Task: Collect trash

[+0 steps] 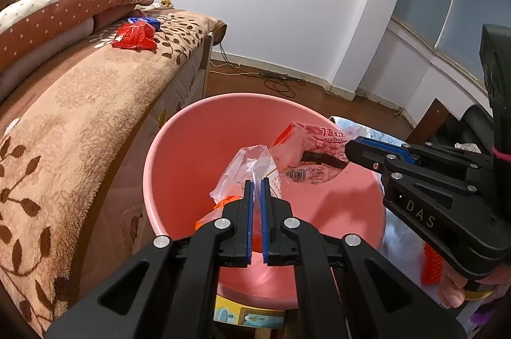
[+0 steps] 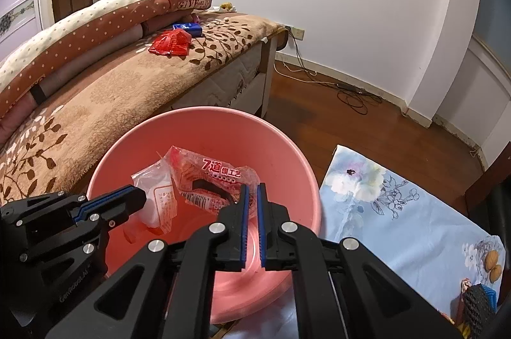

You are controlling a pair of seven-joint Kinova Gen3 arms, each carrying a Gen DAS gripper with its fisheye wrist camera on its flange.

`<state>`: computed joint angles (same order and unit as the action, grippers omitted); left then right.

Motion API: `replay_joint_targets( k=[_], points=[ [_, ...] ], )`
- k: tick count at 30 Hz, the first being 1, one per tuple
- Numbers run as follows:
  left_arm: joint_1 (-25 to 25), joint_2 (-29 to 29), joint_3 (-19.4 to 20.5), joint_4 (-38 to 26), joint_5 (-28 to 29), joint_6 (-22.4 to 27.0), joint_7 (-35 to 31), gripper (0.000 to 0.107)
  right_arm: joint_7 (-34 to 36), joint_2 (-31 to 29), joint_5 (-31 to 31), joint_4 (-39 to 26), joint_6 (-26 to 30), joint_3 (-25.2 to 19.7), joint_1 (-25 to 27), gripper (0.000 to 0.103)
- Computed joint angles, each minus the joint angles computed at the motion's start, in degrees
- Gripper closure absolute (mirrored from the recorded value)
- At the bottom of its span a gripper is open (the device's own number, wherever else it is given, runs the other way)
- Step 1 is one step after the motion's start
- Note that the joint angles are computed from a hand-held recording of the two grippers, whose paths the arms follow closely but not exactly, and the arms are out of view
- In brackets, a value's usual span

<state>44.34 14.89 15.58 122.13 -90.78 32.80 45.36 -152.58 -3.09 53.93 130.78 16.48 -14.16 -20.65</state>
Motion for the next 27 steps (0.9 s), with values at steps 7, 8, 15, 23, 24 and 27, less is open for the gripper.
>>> replay_joint_targets(
  k=[7, 8, 15, 23, 24, 27],
  points=[
    [0.4, -0.2, 0.4, -0.2, 0.5, 0.6, -1.0, 0.095, -3.0, -0.7, 2.6, 0.3, 0.4, -0.7, -0.1, 0.088],
    [0.7, -0.2, 0.4, -0.3, 0.7, 0.9, -1.2, 0.086, -3.1, -0.9, 2.6, 0.4, 0.4, -0.7, 0.0, 0.082],
    [2.4, -1.1, 0.7, -1.1, 3.4, 3.1, -3.2, 0.076, -2.7, -3.9, 1.9, 1.6, 0.0, -1.8, 1.6, 0.072],
    [5.1, -1.8, 1.1, -3.5, 6.7, 5.5, -7.3, 0.076, 4.2, -9.3, -5.6, 3.7, -0.6, -2.7, 5.6, 0.071],
    [5.5, -1.8, 1.2, -3.8, 7.0, 5.8, -8.0, 0.076, 5.6, -10.3, -6.9, 4.1, -0.6, -2.3, 5.8, 0.071],
    [6.9, -1.8, 1.5, -5.0, 7.9, 6.7, -9.6, 0.076, 9.3, -12.7, -10.9, 4.9, -0.6, -1.2, 6.4, 0.070]
  ],
)
